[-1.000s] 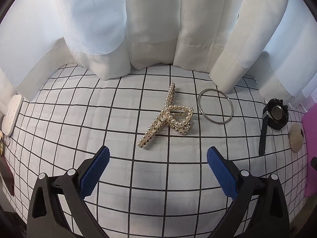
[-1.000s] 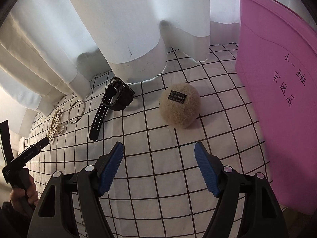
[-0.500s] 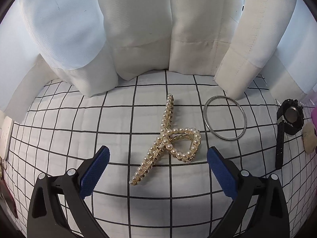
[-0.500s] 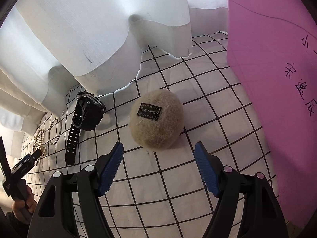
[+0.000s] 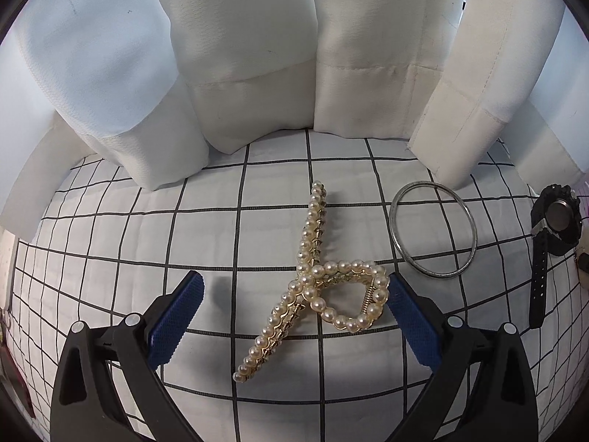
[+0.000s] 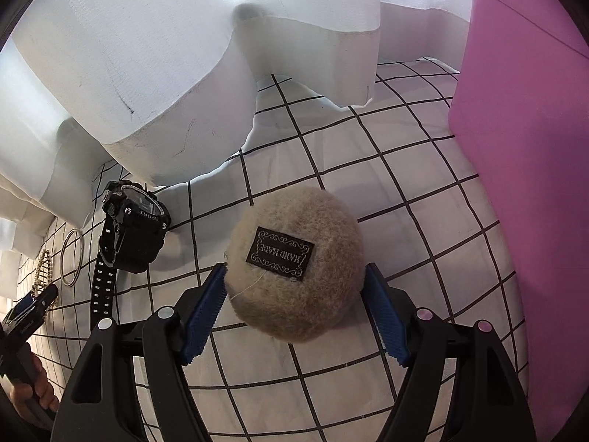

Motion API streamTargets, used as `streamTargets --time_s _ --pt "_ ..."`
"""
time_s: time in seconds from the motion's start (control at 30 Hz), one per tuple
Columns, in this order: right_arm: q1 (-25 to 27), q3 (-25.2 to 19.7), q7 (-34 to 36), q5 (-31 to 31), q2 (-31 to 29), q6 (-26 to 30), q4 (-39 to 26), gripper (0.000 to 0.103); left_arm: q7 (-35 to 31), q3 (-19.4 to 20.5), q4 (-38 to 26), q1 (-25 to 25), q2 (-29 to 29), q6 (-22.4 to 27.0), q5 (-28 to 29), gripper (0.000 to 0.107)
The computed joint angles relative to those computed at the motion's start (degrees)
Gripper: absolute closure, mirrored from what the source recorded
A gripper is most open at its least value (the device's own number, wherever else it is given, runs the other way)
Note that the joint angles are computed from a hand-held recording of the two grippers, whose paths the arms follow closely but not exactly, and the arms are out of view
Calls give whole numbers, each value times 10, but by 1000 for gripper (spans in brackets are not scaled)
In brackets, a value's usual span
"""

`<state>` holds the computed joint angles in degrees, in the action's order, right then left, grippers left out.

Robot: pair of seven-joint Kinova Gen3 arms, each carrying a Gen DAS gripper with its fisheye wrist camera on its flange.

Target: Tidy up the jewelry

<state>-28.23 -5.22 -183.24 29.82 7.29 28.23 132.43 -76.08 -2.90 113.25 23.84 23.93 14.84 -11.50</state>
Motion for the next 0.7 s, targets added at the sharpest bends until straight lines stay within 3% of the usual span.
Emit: streamTargets --time_s 0.27,0.4,0.5,0.6,0.7 --pt "-20 8 -16 37 29 30 -25 26 0 2 -13 1 16 -12 7 10" --pt "-36 12 -22 55 53 55 -50 25 -29 41 -12 -45 23 -25 32 10" --pt "-57 14 -37 67 64 73 -61 25 -44 36 -3 -49 22 -44 40 10" --pt "-74 11 -50 78 68 83 -67 26 -53 33 15 -45 14 -63 48 15" --pt "-76 9 -50 77 67 85 -70 28 -72 44 37 -49 1 -83 53 32"
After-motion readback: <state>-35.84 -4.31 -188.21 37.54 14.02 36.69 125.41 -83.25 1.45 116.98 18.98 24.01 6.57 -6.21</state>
